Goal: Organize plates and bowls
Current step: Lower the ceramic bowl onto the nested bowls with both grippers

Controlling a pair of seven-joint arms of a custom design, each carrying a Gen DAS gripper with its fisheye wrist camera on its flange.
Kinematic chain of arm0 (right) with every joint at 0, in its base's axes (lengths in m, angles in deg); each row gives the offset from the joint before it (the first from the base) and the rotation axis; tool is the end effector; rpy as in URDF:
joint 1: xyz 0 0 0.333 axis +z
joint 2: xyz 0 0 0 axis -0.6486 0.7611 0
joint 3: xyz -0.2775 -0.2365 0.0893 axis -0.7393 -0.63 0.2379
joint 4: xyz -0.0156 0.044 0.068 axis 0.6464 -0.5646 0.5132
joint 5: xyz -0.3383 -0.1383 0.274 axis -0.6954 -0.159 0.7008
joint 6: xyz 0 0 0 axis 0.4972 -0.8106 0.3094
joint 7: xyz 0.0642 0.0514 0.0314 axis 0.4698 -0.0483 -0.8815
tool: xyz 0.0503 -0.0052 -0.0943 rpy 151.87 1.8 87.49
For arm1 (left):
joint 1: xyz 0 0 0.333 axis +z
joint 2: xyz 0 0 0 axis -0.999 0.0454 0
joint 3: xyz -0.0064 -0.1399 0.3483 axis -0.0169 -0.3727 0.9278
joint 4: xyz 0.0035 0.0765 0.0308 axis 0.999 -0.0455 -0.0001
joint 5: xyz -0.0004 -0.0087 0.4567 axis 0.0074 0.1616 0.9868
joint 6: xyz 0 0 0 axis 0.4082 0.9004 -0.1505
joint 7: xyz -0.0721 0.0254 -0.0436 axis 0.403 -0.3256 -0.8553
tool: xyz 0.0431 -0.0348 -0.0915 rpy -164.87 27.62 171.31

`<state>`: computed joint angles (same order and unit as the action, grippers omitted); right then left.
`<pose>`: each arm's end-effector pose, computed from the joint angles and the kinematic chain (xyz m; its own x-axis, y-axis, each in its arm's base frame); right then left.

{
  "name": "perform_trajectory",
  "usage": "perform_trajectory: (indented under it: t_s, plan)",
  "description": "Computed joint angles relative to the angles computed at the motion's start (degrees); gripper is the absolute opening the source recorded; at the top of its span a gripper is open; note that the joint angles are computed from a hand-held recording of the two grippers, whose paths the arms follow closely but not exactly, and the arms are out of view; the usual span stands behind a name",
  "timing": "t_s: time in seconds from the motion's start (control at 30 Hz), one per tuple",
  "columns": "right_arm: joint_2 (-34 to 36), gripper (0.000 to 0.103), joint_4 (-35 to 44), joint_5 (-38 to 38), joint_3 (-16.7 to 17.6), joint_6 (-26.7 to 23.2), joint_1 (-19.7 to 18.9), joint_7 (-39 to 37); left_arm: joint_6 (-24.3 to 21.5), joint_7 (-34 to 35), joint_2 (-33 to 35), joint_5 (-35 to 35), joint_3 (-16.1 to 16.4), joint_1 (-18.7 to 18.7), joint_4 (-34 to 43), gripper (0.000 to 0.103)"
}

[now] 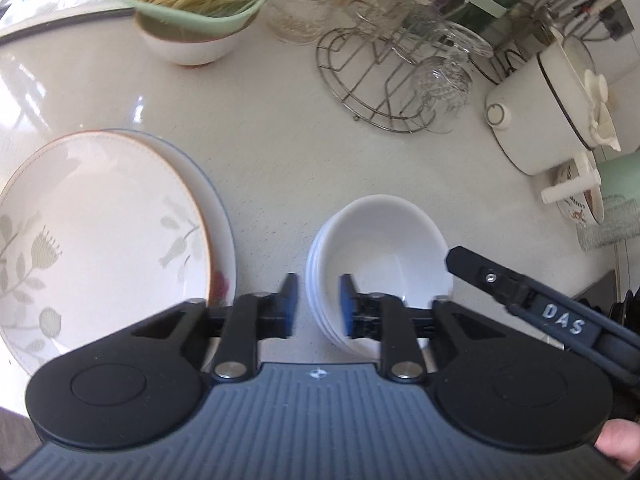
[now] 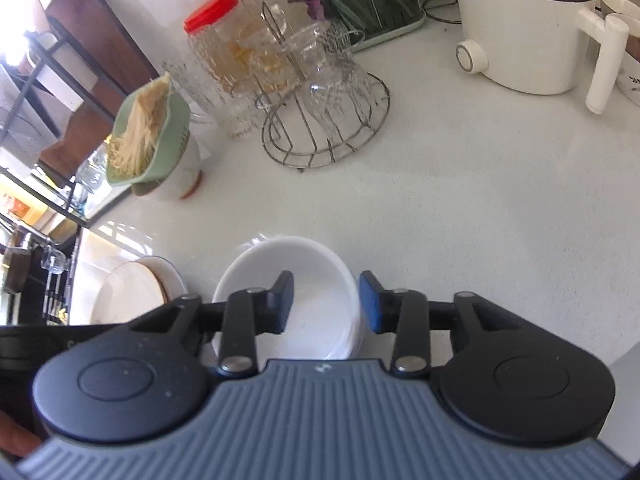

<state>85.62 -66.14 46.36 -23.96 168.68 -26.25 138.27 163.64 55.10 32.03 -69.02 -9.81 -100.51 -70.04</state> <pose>0.6703 0.2574 0.5410 0.2373 -0.8933 -0.3818 -0.8626 -0.0131 -0.5056 0.6669 -0.2732 0.5444 0.3142 -0.8894 0.3319 -0.8666 -0.4115 -0.2822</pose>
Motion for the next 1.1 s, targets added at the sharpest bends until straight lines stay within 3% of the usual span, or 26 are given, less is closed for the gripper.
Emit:
perform_trajectory:
  t_s: [0.13, 0.43, 0.7, 0.8, 0.9, 1.1]
  plan:
    - [0.7, 0.041, 0.4, 2.1, 0.0, -0.1, -0.8, -1.6, 0.7, -2.0, -0.6, 0.8, 0.2, -0.2, -1.0, 0.037]
    - [4.8, 0.040, 3.4, 8.1, 1.0, -6.3, -2.8, -2.0, 1.7, -4.6, -2.0, 0.3, -0.1, -0.1, -2.9, 0.037]
    - [6.2, 0.038, 3.4, 10.8, 1.6, -7.1, -3.1, -0.6, 1.2, -5.2, -2.1, -1.7, -0.6, 0.1, -3.2, 0.040]
    - [7.2, 0.026, 4.4, 11.5, 1.9, -9.2, -3.5, -0.9, 1.7, -5.7, -1.8, -1.8, -0.6, -0.1, -3.2, 0.047]
    - [7.4, 0.024, 4.8, 12.2, 1.8, -10.5, -3.9, -0.2, 5.2, -6.2, -2.0, -3.2, -0.7, 0.0, -4.6, 0.058]
    - [7.0, 0.020, 5.0, 10.9, 1.3, -11.5, -3.9, -1.5, 7.0, -6.0, -0.7, -4.6, -0.8, -0.2, -4.1, 0.058]
